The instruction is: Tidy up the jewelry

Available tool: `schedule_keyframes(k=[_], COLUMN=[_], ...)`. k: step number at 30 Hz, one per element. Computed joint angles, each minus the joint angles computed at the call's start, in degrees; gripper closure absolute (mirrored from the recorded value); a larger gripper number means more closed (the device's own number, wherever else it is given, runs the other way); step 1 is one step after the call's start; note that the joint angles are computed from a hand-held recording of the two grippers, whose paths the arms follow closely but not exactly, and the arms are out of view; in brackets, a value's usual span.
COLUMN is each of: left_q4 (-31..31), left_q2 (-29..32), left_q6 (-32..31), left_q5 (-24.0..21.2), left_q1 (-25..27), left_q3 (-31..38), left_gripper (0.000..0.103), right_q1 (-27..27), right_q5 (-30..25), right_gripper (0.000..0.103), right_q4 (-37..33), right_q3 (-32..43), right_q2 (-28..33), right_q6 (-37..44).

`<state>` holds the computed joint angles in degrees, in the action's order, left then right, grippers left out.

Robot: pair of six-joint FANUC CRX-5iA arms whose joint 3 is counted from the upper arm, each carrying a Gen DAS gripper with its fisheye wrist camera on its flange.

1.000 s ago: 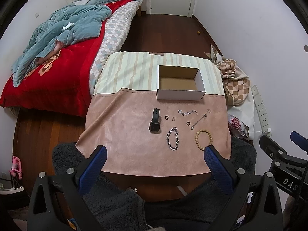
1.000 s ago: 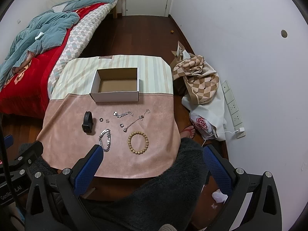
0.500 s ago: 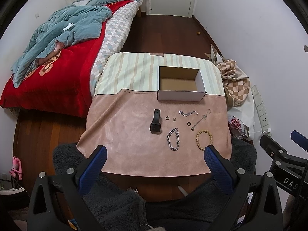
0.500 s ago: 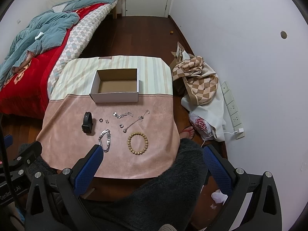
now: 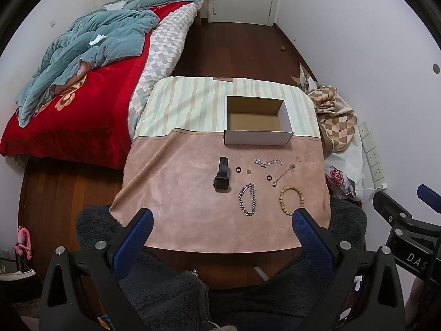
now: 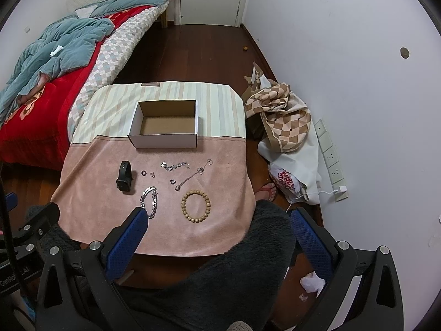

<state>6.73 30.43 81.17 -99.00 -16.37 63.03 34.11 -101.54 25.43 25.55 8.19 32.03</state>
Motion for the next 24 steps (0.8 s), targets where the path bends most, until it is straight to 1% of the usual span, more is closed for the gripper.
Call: schedule_keyframes(k=[13,24], left_q4=[0.41,0.52], left_q2=[-0.79,-0.76], left_q6=[0.06,-0.19], left_q5=[0.66,0.53], left_q1=[0.11,0.23], left_q3=[-1.38,-1.25], left_gripper=[0.0,0.0], right_q1=[0.43,0.78], right_q5=[-0.1,-0.47], right_gripper=[0.0,0.0], right_q4=[0.75,0.93], right_q3=[0.09,0.38], right_q2=[-0.3,-0.34], right_q6=[0.18,0.33])
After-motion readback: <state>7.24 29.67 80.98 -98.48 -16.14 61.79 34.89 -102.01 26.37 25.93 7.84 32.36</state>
